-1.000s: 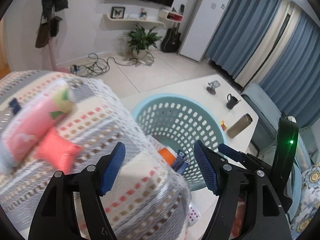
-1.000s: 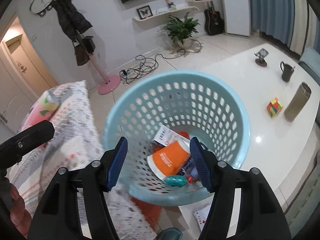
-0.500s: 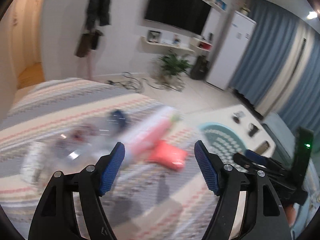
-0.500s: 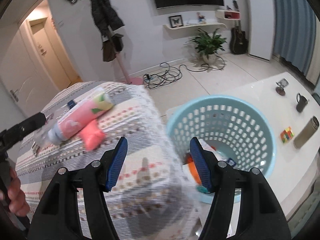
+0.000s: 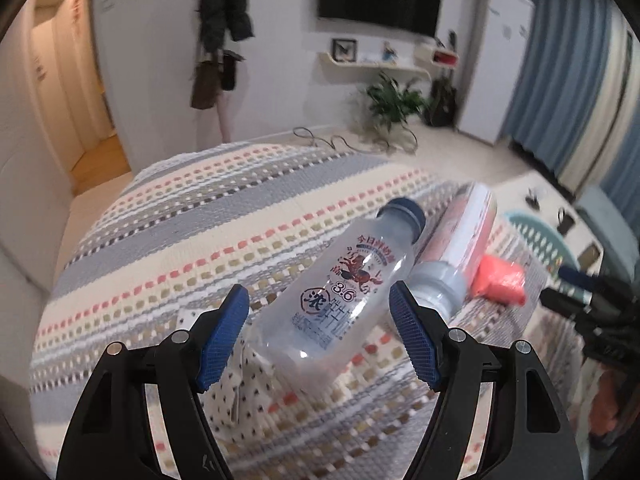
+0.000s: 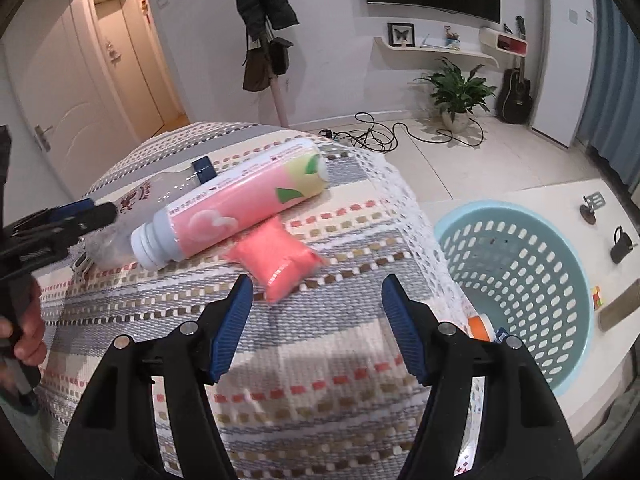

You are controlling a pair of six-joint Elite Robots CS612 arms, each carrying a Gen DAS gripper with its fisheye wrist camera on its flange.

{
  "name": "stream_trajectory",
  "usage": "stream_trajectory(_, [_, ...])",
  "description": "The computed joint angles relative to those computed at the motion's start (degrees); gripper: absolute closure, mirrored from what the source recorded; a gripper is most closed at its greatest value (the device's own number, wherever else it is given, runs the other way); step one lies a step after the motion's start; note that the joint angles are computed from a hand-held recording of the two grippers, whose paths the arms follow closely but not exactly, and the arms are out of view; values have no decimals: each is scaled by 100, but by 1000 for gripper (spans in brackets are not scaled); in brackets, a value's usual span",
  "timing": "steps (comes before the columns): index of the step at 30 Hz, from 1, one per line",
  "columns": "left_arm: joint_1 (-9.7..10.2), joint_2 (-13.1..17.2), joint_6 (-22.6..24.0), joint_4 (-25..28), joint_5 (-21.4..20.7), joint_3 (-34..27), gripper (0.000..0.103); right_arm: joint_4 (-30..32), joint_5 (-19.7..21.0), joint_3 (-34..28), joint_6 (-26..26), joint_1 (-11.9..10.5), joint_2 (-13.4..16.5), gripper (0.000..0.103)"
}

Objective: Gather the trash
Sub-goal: 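Grasp the clear milk bottle with the left tool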

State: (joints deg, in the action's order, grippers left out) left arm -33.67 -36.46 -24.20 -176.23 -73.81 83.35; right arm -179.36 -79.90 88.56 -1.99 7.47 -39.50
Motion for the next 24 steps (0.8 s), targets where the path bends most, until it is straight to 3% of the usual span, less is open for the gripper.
stream_trajectory(8, [62,241,648,850,-417,-612,33,104,-100,-136,17,32,9,38])
stream_trajectory(12, [81,361,636,1082,-552,-832,38,235,44,-272,113,22,37,38])
stream_trajectory(14, [92,405,516,1034,-670,-873,45,302,80,-341,147,21,61,38])
stream_trajectory(19, [115,365,46,758,-759,-703,46,497,182,-463,214,20,121,38])
stream_trajectory(24, [214,217,-729,-85,-1064,-219,48,712,377,-661,310,14,184,37])
